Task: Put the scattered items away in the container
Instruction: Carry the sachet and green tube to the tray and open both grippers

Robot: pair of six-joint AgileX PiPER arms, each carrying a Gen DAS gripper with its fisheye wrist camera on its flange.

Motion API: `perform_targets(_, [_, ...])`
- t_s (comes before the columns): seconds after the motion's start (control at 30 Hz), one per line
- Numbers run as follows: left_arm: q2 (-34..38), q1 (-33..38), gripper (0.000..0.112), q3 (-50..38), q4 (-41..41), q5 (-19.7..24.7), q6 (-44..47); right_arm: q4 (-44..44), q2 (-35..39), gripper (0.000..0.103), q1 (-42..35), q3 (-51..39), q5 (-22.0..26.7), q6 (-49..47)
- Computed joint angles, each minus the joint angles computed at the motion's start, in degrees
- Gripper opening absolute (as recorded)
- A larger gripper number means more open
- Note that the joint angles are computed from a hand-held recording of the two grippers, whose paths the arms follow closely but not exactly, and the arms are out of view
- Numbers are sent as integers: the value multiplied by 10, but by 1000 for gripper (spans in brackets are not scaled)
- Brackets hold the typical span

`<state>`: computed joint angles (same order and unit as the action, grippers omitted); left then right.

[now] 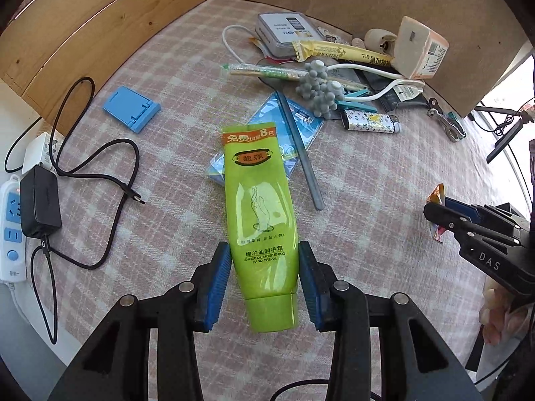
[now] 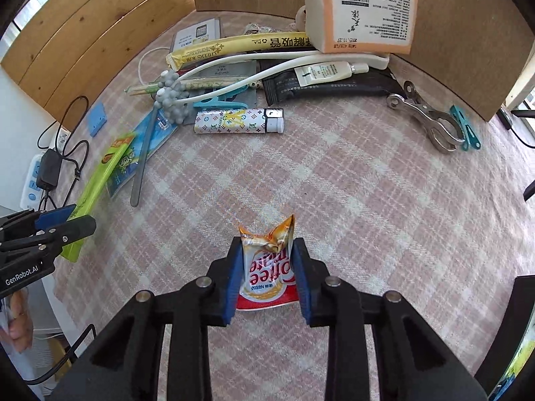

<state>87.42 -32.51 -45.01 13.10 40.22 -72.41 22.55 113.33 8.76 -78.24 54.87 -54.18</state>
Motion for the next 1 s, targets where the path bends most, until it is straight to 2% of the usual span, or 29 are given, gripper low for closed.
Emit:
perform_targets(0.13, [-22,-18,38,2,5,3,-15,15,-16,28,-36,-4,23,-24])
perform_targets(0.27, [-6,-43,38,-82,11,51,-15,34,-33,28,-79,-9,47,-45])
perform_targets(0.33, [21,-29,38,-129,5,49,17,40,-57,28,-85,11,51,-42])
perform_targets(0.4, [63,-33,38,-181,7,51,25,41,-48,28,-106,-18,67,-43])
perform_targets(0.43, [72,-36,38,-194,7,52,27,47,-40,28,-103,-16,56,-40])
perform_targets(0.5, [91,-40,37,-224,2,55,42,49,-41,28,-131,-37,80,-47])
perform_targets(0.6, [107,-51,37,-257,-2,64,57,51,-40,28,-146,-51,82,-48])
perform_targets(1.0, [188,-93,37,-432,-1,135,120,66,-19,27,-249,-141,142,-62])
